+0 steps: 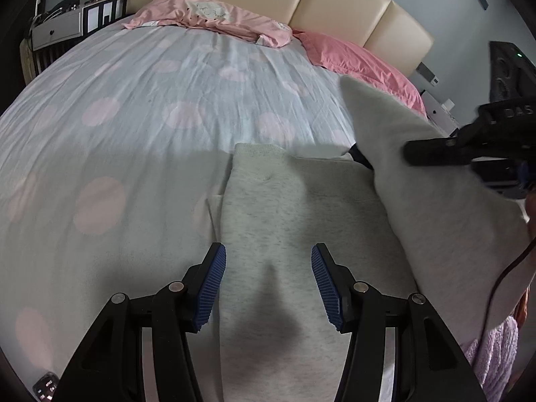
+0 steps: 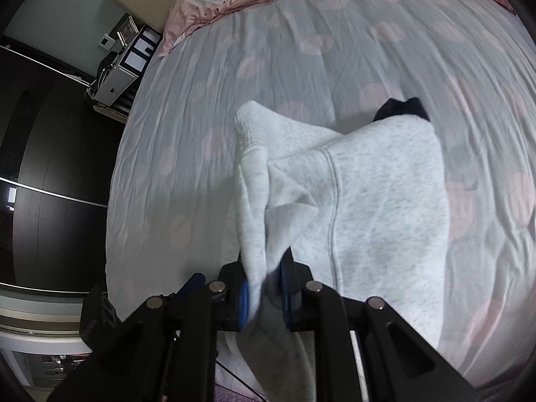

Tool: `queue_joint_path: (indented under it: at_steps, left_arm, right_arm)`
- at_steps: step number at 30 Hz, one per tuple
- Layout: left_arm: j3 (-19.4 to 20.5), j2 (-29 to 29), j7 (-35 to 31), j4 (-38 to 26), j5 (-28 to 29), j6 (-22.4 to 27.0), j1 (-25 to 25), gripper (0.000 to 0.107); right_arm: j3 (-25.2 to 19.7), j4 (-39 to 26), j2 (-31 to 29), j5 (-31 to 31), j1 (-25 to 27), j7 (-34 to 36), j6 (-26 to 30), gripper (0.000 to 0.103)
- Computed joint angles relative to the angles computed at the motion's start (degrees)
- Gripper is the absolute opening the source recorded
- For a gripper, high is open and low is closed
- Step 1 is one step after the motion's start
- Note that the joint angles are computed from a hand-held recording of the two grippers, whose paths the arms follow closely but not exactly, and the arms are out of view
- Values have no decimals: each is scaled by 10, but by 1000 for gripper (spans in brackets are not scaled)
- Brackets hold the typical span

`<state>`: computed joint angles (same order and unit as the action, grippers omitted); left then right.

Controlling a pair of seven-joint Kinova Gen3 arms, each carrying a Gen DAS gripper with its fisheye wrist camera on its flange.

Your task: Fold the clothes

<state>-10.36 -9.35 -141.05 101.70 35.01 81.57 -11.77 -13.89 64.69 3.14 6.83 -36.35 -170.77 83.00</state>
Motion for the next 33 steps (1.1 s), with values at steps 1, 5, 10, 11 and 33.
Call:
queue_joint_path:
  at_steps: [1, 5, 10, 11, 33]
  left_arm:
    - [5, 1, 5, -1, -7, -3, 2, 55]
    - [13, 11, 28, -6, -30, -14, 4, 55]
    - [17, 28, 55, -14, -47, -20, -2, 55]
    - [19, 31, 59, -15, -49, -21, -2, 55]
    - [-3, -57, 120, 7, -99, -7, 8, 55]
  right_arm:
    - [1, 7, 9, -9, 2, 2, -15, 14]
    - [7, 48, 33, -50, 6, 11, -78, 14]
    - [15, 116, 35, -91, 18, 25, -154, 15]
    - [16, 131, 33, -103, 23, 34, -171, 15]
    - [-117, 29, -46, 146, -97, -88, -44, 28]
